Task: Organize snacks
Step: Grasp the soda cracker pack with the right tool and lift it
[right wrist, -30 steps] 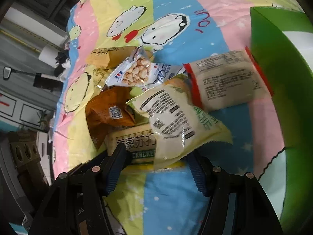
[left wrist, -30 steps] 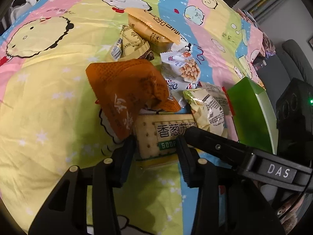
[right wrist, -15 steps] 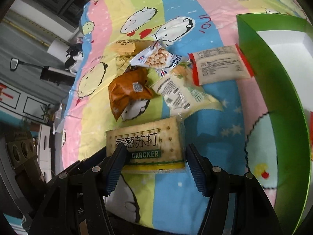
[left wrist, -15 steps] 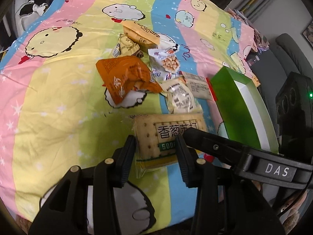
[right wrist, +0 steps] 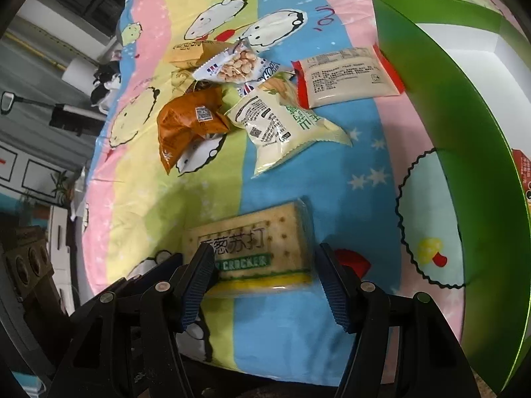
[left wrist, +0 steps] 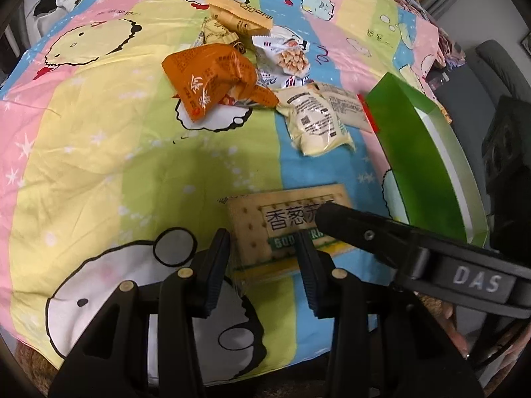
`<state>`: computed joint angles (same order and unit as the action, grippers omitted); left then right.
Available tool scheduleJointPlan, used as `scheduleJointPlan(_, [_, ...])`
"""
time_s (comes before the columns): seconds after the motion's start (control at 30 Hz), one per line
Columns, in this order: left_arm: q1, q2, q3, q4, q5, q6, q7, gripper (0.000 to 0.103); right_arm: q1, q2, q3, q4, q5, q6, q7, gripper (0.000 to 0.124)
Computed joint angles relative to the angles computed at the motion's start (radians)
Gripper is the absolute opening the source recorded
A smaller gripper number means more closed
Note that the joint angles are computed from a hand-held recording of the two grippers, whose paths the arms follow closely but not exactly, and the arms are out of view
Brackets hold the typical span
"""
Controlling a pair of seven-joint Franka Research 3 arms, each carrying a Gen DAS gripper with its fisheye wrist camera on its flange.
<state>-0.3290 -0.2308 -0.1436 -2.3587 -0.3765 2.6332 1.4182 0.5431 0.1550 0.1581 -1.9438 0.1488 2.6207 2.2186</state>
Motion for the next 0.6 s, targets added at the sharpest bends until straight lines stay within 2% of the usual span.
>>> scheduleJointPlan(0.1, [-0.005, -0.006, 0.008, -0.005, -0.018, -0.005, 0.023, 0.046, 0.000, -0.009, -0.003, -0.007, -0.006, 0.009, 0.005, 0.066])
scheduleJointPlan(0.17, [-0.003, -0.011, 0.007, -0.009, -0.021, -0.002, 0.021, 0.060, 0.004, -0.015, -0.011, -0.011, -0.042, 0.009, 0.034, 0.069])
scheduleJointPlan(0.2, [-0.002, -0.015, 0.006, -0.013, -0.020, 0.003, 0.019, 0.062, 0.005, -0.018, -0.013, -0.012, -0.056, 0.006, 0.045, 0.071])
scheduleJointPlan(0.4, [-0.008, -0.007, 0.006, -0.008, -0.029, -0.018, 0.024, 0.063, -0.018, -0.002, 0.013, -0.009, 0.060, 0.024, -0.064, 0.073])
scheduleJointPlan(0.6, [-0.011, 0.004, 0.004, -0.003, -0.043, -0.020, 0.046, 0.061, 0.001, 0.025, 0.003, 0.022, 0.027, -0.003, -0.064, 0.078])
